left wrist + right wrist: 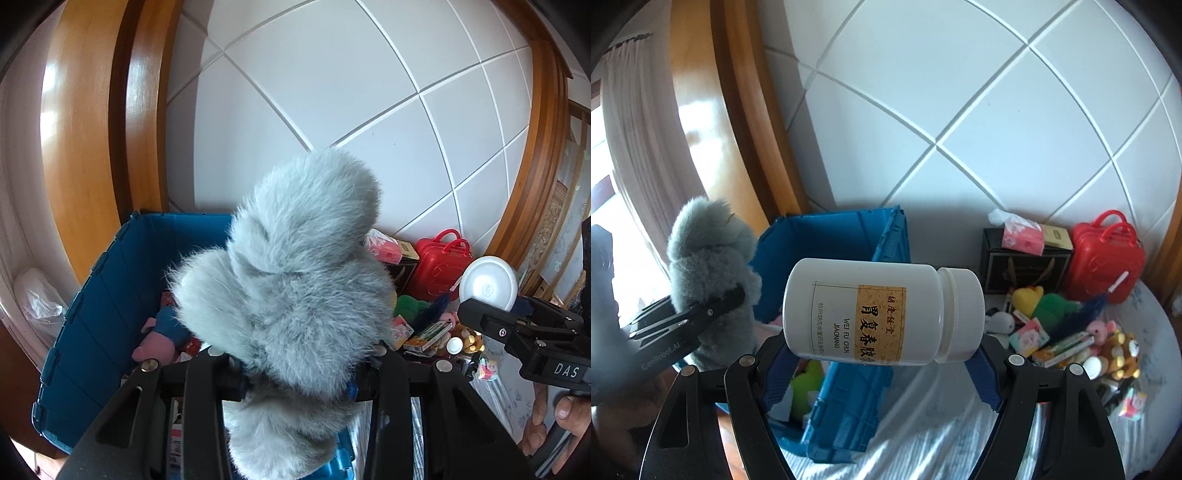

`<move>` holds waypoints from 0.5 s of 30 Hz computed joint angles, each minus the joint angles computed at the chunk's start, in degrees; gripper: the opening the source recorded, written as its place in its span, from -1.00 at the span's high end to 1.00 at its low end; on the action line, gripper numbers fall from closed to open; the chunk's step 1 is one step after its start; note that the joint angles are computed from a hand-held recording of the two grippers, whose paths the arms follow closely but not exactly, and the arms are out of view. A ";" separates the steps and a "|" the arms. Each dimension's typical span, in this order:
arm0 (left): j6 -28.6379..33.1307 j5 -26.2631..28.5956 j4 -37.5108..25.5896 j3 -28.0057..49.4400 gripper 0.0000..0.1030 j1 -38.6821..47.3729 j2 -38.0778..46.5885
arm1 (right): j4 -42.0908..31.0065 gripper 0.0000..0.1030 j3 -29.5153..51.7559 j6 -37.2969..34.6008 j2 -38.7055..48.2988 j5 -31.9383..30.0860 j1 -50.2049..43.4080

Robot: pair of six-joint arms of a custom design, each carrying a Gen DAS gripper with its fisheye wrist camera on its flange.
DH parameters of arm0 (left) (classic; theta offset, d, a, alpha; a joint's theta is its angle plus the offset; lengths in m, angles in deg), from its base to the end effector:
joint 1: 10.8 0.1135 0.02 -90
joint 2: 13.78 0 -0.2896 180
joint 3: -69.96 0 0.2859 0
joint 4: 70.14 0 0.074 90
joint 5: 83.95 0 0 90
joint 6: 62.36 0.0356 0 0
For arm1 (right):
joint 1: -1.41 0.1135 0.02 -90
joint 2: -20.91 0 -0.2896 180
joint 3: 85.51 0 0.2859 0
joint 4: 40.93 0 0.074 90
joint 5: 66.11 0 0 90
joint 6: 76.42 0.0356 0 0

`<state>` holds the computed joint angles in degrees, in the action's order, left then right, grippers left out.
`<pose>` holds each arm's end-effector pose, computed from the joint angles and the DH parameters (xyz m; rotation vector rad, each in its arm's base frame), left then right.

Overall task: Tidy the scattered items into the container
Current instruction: 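Carry the bunny plush with left tool while right tool carries pill bottle toward the bin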

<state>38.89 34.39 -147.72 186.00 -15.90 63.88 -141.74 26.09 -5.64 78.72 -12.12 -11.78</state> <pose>0.2613 -0.0403 0.5073 0.5708 2.1286 -0.4959 0.1067 -0.0035 0.5141 -0.4010 2.2053 0.4496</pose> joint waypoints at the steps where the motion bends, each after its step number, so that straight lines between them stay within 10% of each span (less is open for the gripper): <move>1: 0.75 0.85 -0.24 0.32 0.30 1.40 0.56 | 2.26 -0.55 -0.44 3.98 -0.59 3.41 5.18; 9: 5.15 5.56 -1.18 3.03 0.30 10.36 5.75 | 12.16 -0.55 -1.87 28.25 -0.09 33.28 46.40; 15: 6.70 6.52 -0.80 4.99 0.30 15.04 10.15 | 14.74 -0.55 -1.08 33.78 4.43 42.56 59.52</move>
